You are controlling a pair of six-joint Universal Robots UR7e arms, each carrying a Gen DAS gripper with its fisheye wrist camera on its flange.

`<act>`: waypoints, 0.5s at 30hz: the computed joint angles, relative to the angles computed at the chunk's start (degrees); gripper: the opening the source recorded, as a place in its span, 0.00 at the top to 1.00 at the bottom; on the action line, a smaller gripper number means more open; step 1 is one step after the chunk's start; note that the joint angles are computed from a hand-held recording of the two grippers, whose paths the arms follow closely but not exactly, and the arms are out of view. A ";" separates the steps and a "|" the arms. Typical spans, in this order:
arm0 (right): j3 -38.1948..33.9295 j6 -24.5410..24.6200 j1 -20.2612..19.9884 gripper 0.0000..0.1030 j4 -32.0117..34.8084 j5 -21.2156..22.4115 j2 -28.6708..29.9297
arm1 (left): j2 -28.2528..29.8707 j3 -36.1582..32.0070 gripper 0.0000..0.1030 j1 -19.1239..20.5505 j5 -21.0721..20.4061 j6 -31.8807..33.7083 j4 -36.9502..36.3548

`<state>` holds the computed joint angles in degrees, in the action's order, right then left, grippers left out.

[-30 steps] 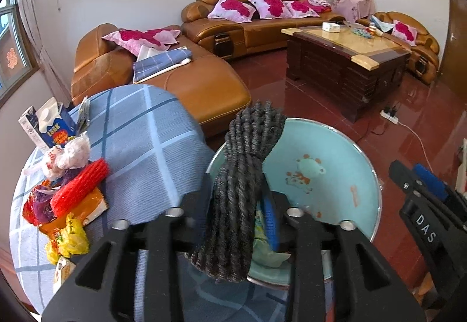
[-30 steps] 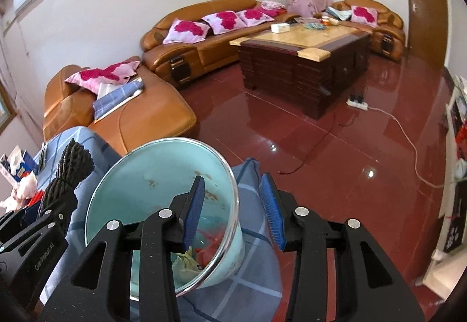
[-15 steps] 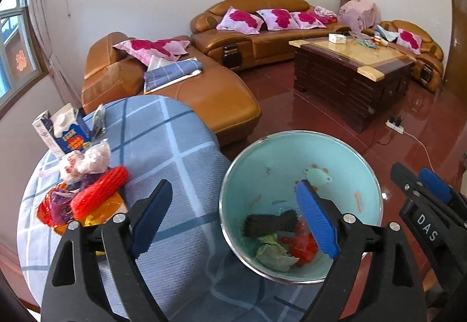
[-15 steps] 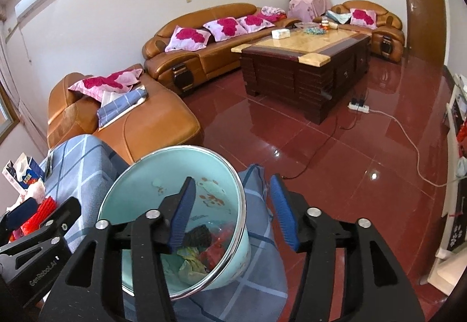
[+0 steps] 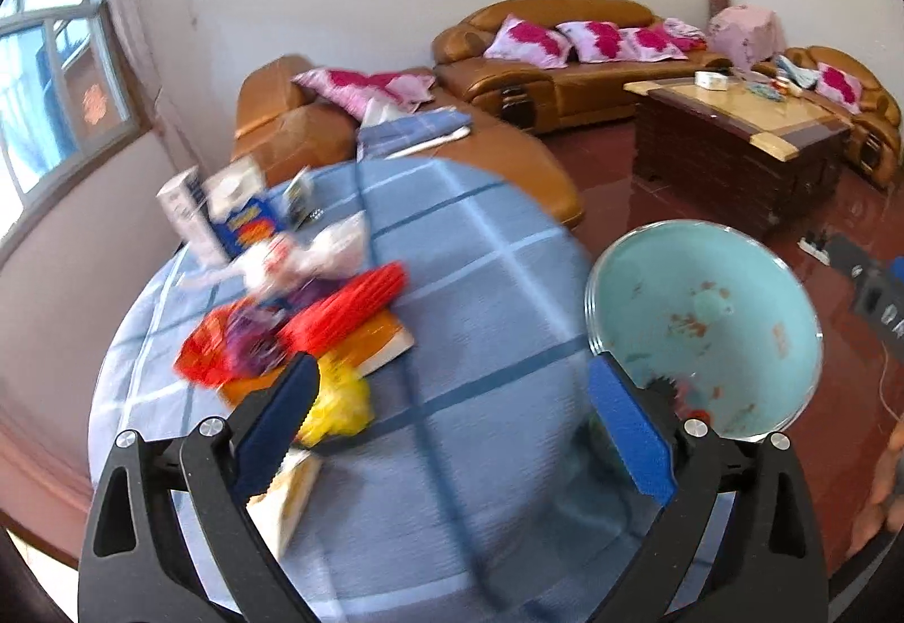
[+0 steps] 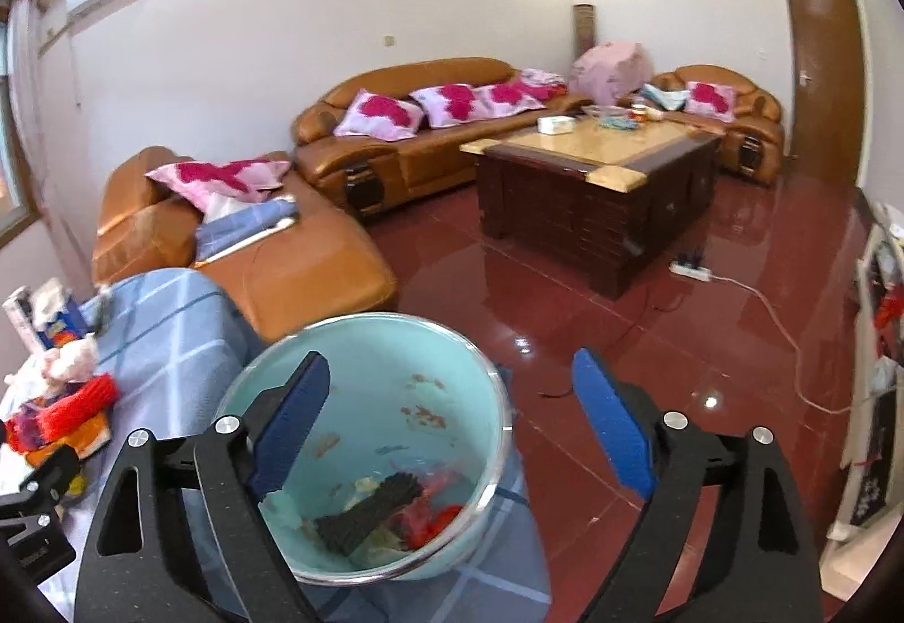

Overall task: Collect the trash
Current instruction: 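Grasp the white snack wrapper on the tablecloth with the left gripper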

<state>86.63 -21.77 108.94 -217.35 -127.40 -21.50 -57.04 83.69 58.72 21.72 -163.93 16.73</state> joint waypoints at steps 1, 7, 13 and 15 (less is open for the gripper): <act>0.14 0.25 0.13 0.16 1.08 0.61 -0.18 | -0.80 0.61 0.09 0.30 -0.16 -1.25 0.71; 0.93 -1.25 1.21 0.16 4.88 2.98 -0.41 | -7.09 6.02 0.09 1.49 -3.93 -2.39 -1.32; 0.90 -2.84 2.54 0.17 7.93 3.53 0.33 | -11.46 8.69 0.09 3.96 -4.04 -8.45 3.06; 1.09 -3.61 3.06 0.21 8.59 3.93 0.58 | -12.33 9.42 0.10 4.80 -3.44 -10.16 4.28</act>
